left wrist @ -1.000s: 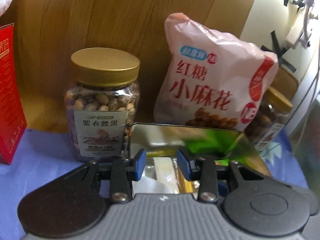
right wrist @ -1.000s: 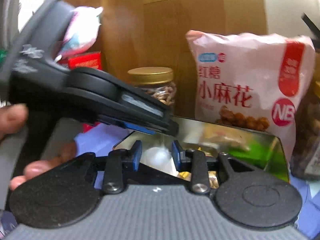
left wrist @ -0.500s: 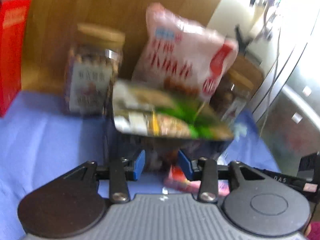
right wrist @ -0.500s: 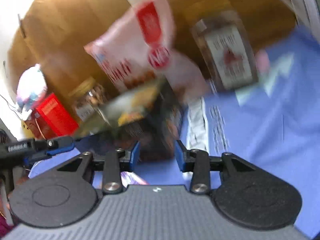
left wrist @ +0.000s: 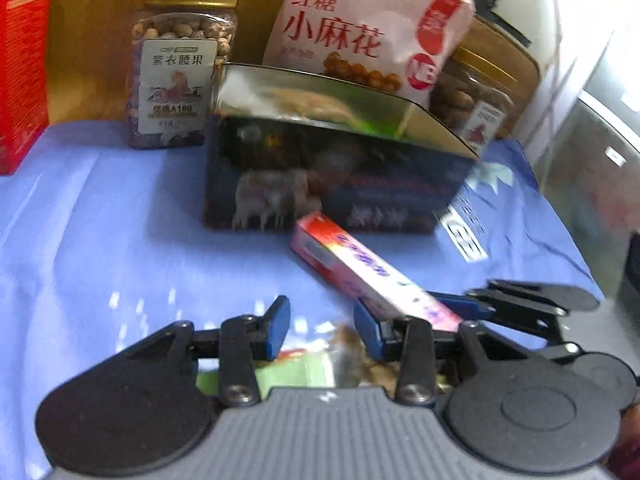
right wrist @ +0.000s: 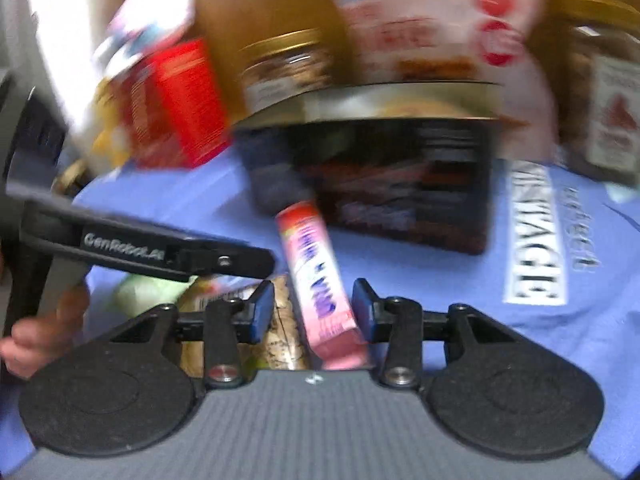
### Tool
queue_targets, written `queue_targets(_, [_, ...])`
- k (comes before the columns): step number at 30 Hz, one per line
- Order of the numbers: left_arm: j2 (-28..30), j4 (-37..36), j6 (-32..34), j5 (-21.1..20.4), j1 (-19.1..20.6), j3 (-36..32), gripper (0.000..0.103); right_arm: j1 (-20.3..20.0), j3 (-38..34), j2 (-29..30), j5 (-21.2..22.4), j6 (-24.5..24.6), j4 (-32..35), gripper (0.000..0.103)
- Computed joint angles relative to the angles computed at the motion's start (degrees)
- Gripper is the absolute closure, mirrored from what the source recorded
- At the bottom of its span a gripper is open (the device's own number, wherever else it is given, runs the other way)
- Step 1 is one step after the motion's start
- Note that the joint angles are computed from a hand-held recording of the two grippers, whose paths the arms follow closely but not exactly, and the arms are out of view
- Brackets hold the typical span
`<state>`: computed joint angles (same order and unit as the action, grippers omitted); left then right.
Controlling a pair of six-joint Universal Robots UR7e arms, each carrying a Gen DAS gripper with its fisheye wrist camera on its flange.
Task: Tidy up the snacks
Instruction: 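Grasp the pink-white biscuit box with the left gripper, then lower the biscuit box into the tin box and open the left gripper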
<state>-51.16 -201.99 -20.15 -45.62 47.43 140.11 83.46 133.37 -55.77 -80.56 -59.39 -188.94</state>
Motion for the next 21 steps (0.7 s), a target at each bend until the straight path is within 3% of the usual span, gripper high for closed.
queue_targets(4, [-1.32, 0.42, -5.75, 4.13, -5.54, 6.53, 0.073, -0.72, 3.56, -2.56, 2.04, -8.79, 3.79, 0.062])
queue_targets(6, [-3.52, 2.32, -8.21, 4.27, -7.72, 9.35, 0.069, -1.38, 3.90, -4.26, 3.33, -11.77, 7.99, 0.062])
queue_targets(8, [-6.54, 2.81, -9.50, 3.41, -8.84, 11.59, 0.059, -1.55, 4.45, -5.08, 3.88, -13.86, 9.34, 0.062])
queue_targets(11, [-8.13, 2.66, -10.27, 8.84, -11.09, 12.87, 0.048, -0.33, 6.67, -2.99, 1.28, -14.45, -1.42, 0.059])
queue_targets(12, [-8.57, 2.79, -10.03, 10.40, -10.96, 12.50, 0.048, 0.01, 7.16, -1.38, 0.18, -14.30, -6.83, 0.054])
queue_targets(17, [-7.10, -0.60, -2.46, 8.17, -5.21, 7.01, 0.048, 0.14, 10.62, 6.01, -2.75, -10.73, -34.34, 0.051])
queue_targets(19, [-5.67, -0.49, -0.43, 7.49, -3.30, 4.59, 0.047, -0.76, 12.24, 7.07, -1.93, -9.47, -40.43, 0.051])
queue_targets(21, [-4.84, 0.45, -0.44, 6.01, -1.69, 2.98, 0.047, -2.21, 14.54, 5.90, 1.04, -9.53, -41.09, 0.051])
